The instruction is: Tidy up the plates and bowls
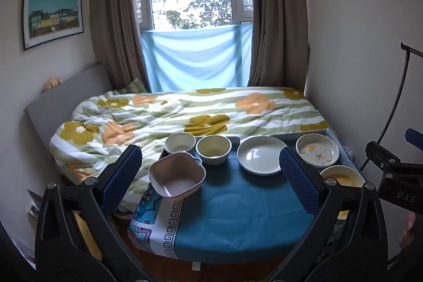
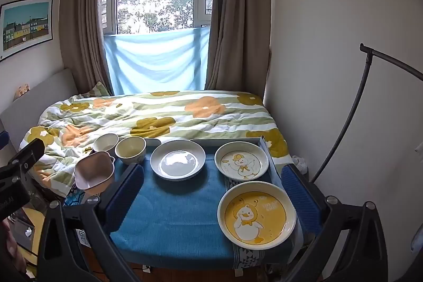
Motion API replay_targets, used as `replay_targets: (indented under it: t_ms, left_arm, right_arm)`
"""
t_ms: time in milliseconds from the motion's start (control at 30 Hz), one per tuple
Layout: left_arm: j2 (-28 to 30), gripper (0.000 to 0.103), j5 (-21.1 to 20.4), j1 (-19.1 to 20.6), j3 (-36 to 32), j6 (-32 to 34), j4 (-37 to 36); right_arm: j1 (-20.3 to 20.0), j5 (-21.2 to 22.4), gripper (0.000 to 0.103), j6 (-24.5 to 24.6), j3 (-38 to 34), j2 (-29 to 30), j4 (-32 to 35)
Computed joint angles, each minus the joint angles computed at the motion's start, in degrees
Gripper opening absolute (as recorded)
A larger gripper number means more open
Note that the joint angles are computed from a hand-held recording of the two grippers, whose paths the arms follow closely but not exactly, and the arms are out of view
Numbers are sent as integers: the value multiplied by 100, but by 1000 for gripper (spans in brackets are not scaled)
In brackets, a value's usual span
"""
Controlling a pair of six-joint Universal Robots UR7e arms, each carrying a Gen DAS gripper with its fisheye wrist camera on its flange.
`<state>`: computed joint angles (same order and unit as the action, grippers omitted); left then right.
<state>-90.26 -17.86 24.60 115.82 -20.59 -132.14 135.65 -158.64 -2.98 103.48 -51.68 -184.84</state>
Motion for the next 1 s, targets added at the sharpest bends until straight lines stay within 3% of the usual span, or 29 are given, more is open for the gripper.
replay_targets:
  t_ms: [1000]
  left_arm:
    - [-3, 103, 53, 81, 31, 122, -169]
  right_arm:
    - [8, 17, 103, -33, -73, 83, -5]
